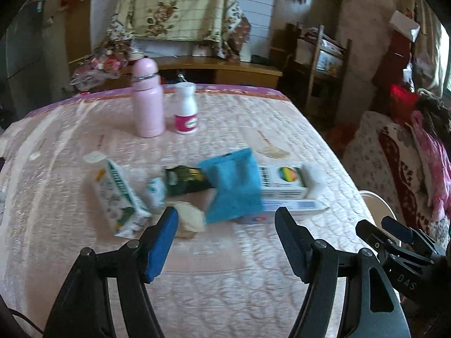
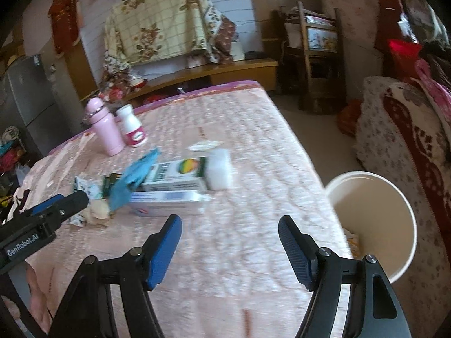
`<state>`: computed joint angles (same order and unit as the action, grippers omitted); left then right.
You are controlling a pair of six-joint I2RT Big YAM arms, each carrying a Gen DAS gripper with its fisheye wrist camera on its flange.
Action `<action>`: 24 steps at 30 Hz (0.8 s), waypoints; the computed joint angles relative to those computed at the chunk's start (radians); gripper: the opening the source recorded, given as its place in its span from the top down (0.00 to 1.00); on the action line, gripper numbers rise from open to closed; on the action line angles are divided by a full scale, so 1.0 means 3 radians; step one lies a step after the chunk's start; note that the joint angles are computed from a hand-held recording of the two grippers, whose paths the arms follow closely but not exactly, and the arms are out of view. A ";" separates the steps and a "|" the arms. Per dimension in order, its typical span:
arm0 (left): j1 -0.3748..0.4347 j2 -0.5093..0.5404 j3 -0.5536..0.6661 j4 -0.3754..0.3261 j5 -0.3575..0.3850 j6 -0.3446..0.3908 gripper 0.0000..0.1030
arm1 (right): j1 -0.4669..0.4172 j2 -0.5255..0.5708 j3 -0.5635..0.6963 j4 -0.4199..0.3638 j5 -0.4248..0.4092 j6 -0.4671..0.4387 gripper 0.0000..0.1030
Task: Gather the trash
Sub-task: 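Move both tools back over the remaining items on the bed, then grasp the white milk carton with left tool while right tool grasps blue packet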
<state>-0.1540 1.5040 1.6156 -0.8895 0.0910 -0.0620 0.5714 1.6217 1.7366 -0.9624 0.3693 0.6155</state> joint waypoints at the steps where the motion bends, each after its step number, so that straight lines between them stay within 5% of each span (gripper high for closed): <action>1: 0.0037 -0.0005 -0.0009 0.0008 -0.0003 0.0008 0.30 | 0.0021 0.0054 0.0067 -0.0007 -0.0016 -0.0012 0.28; 14: 0.0533 0.0240 0.0163 -0.0175 0.0189 0.0003 0.28 | 0.0190 0.0561 0.0669 -0.0143 -0.0203 -0.0174 0.28; 24: 0.0798 0.0767 0.0696 -0.0488 0.0374 -0.0478 0.26 | 0.0170 0.1023 0.1351 -0.0394 -0.0378 -0.0382 0.26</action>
